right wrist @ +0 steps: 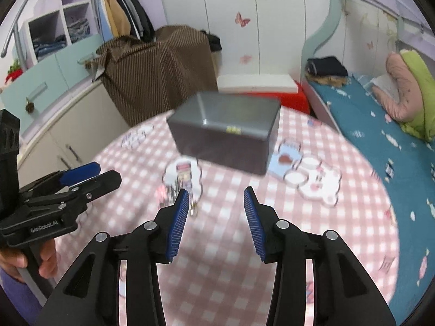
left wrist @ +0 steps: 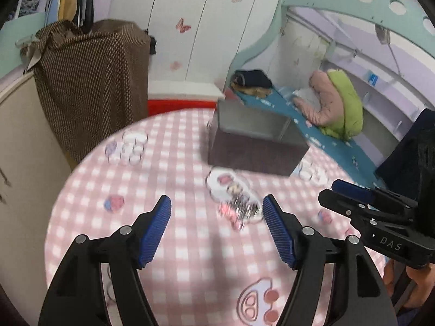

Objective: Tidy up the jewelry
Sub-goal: 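Move both tools back to the silver chain keychain with the pearl, then grasp the pearl keychain with the right tool while the left tool grasps a pink bead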

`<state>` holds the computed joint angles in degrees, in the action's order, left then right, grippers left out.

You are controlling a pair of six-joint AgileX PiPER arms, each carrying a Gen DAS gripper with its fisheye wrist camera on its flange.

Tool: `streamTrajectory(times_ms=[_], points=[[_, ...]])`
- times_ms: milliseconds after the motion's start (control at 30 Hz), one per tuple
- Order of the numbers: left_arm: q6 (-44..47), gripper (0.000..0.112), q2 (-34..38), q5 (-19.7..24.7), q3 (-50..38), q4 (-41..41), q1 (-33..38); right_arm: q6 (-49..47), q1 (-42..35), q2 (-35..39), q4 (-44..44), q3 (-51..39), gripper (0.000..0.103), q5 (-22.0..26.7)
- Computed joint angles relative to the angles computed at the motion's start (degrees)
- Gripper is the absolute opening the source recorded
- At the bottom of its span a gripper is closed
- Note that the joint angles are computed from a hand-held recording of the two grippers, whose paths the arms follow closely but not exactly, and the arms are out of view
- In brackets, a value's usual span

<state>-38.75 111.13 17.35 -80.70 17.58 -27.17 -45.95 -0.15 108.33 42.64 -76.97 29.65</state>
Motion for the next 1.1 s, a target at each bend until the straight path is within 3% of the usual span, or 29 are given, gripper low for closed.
streamTrajectory(times_ms=[100,200,300,433,500,633,733,800,1100], points=[[1.0,0.066,0.9,-0.6,1.5,-1.3,-0.7,-0.7,0.2,0.9,0.6,1.8,0.042,-0.6],[-3.0,0.065,2.8,0.8,0.2,2.8,-2.2,-0.2,0.5,2.3,0.3,2.3,0.045,-0.8],[-1.4,0.054,4.8,1.9,-1.8,2.4,-3.2,-0.9,0.6,3.2,0.9,2.6,0.045,-0.6],[1.1,0.05,7.3,3.2,-4.9,0.6,-3.5,-0.8,0.7,4.3,0.8,2.0,0.045,-0.3],[3.9,0.041,8.3,3.9,-6.4,-2.2,-3.3,-0.9,0.6,4.9,0.8,1.5,0.045,-0.1],[9.2,0.033,10.3,5.5,-9.5,-7.6,-2.6,-0.5,0.6,6.4,0.6,0.1,0.045,0.5],[9.0,0.024,11.7,7.8,-12.2,-6.2,-2.8,-0.1,0.8,7.4,0.4,-1.0,0.045,0.8],[8.4,0.01,12.0,8.7,-12.9,-5.1,-2.8,-0.2,0.9,7.7,0.5,-1.4,0.045,1.1],[14.4,0.009,6.5,2.2,-5.5,-12.2,0.0,1.2,2.9,8.7,-0.8,-3.4,0.045,1.1]])
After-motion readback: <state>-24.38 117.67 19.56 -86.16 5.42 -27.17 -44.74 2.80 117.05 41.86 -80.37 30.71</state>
